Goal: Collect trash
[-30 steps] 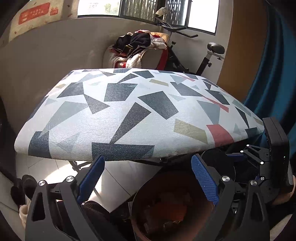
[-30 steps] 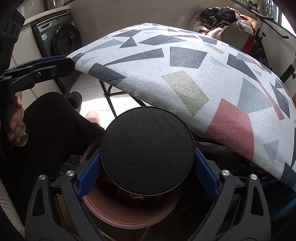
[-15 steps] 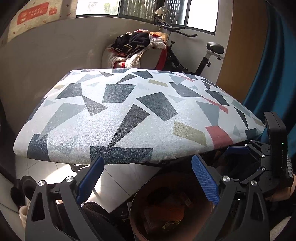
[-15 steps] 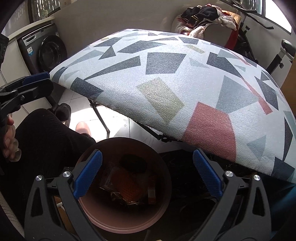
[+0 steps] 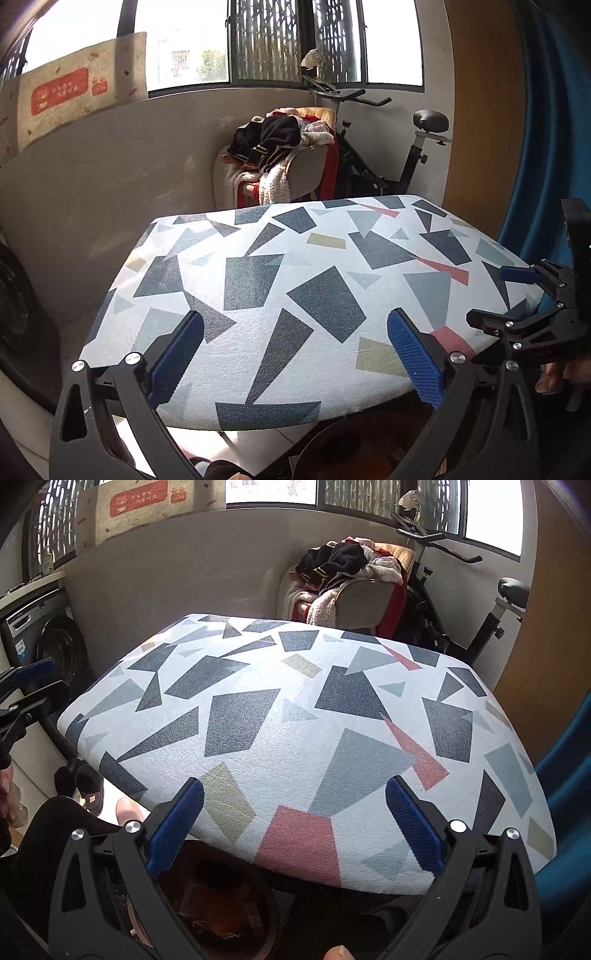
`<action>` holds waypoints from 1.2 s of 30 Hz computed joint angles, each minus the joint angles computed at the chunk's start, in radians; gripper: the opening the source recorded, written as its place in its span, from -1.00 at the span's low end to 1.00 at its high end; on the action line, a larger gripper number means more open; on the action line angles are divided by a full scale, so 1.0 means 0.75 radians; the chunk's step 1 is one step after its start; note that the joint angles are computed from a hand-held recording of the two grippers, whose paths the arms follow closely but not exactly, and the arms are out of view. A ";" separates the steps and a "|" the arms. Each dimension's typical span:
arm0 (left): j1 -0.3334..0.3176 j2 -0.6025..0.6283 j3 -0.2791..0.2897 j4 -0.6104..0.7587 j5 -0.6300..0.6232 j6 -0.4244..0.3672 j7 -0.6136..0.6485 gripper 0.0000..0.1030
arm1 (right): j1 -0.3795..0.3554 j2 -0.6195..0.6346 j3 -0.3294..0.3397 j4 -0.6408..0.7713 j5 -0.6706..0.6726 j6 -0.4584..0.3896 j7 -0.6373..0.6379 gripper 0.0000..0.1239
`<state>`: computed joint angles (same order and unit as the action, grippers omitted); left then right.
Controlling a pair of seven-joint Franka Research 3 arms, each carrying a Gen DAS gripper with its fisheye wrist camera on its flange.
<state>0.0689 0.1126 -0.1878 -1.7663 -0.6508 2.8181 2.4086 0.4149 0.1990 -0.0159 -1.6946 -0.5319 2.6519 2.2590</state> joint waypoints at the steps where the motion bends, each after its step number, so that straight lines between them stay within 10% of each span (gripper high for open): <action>1: -0.003 0.006 -0.002 0.021 0.002 0.002 -0.003 0.88 | 0.001 0.001 -0.005 0.018 -0.012 -0.011 0.000 0.57; 36: -0.007 0.026 -0.014 0.205 0.170 -0.027 -0.190 0.88 | -0.012 -0.023 -0.007 0.161 -0.168 -0.043 0.132 0.57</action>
<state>0.0638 0.1318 -0.1980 -1.6129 -0.5235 2.7980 2.2660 0.4062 0.1818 -0.0208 -1.5739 -0.6580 2.6194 2.3578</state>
